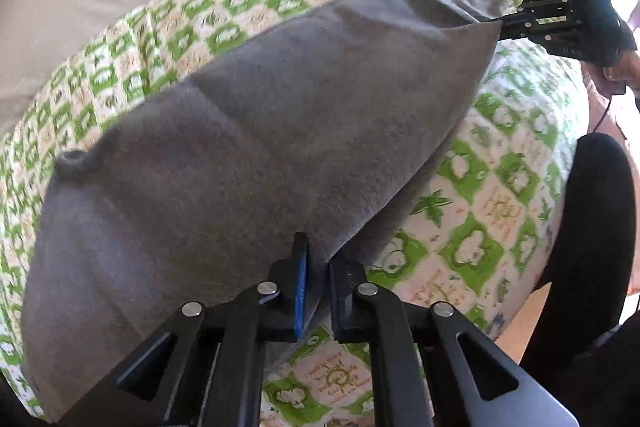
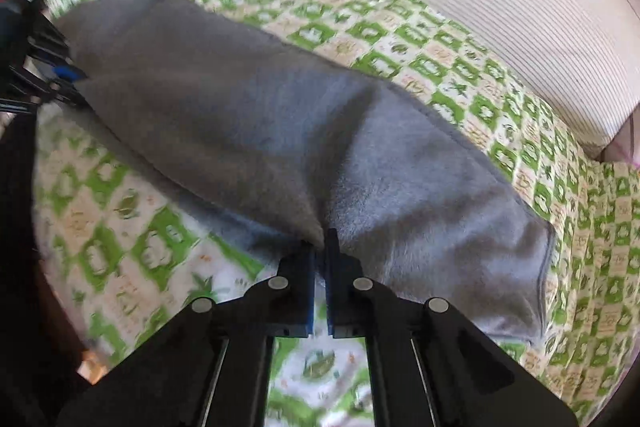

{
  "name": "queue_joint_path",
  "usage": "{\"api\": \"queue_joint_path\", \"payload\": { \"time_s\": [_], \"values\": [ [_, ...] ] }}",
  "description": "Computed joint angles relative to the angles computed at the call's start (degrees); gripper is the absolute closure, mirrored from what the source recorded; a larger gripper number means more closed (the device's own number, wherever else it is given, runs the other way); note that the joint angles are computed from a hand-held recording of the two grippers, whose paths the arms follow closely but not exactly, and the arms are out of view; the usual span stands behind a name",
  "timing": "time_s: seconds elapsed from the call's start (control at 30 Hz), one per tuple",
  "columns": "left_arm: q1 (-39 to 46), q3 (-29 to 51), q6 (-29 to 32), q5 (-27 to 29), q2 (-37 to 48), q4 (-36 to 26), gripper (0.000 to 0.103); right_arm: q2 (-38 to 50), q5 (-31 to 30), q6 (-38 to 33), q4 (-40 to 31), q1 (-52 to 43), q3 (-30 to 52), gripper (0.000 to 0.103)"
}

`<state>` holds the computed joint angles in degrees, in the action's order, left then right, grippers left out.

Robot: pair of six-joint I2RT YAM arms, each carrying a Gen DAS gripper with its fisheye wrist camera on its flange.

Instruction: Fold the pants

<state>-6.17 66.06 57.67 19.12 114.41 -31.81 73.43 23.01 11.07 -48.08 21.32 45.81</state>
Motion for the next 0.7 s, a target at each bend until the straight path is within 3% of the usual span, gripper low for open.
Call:
{"api": "queue_joint_path", "payload": {
  "time_s": [0.1, 0.2, 0.37, 0.4, 0.47, 0.5, 0.53, 0.7],
  "values": [
    [-0.1, -0.9, 2.4, 0.5, -1.8, -1.3, 0.096, -5.4, -2.0, 0.8, -3.0, -0.9, -0.5, 0.099],
    [-1.3, -1.5, 2.2, -2.5, 1.0, 1.3, 0.095, -4.1, -3.2, 1.3, 0.2, -3.0, -3.0, 0.099],
    [-0.4, 3.1, -1.1, -2.1, 3.8, -3.2, 0.085, -3.6, -5.4, 3.9, 3.6, -4.9, -5.2, 0.087],
    [-0.2, 3.3, -1.0, -1.7, 2.8, -3.8, 0.082, -5.6, -5.9, 4.6, 3.2, -4.7, -5.6, 0.082],
    [-0.3, 4.4, -1.3, -0.3, 1.0, -6.0, 0.067, -12.4, -6.7, 6.8, 1.8, -4.2, -6.7, 0.062],
    [-0.5, 5.7, -1.5, 1.1, 0.6, -8.1, 0.065, -17.4, -6.1, 8.9, 0.6, -3.5, -7.4, 0.045],
    [-0.9, 6.8, -1.8, 2.2, 0.4, -9.5, 0.062, -21.2, -5.8, 10.4, 0.0, -3.1, -8.0, 0.035],
    [-6.3, 12.1, -6.5, 5.4, 0.6, -12.9, 0.062, -41.7, -6.5, 19.7, -5.2, -6.2, -11.6, 0.035]
  ]
}}
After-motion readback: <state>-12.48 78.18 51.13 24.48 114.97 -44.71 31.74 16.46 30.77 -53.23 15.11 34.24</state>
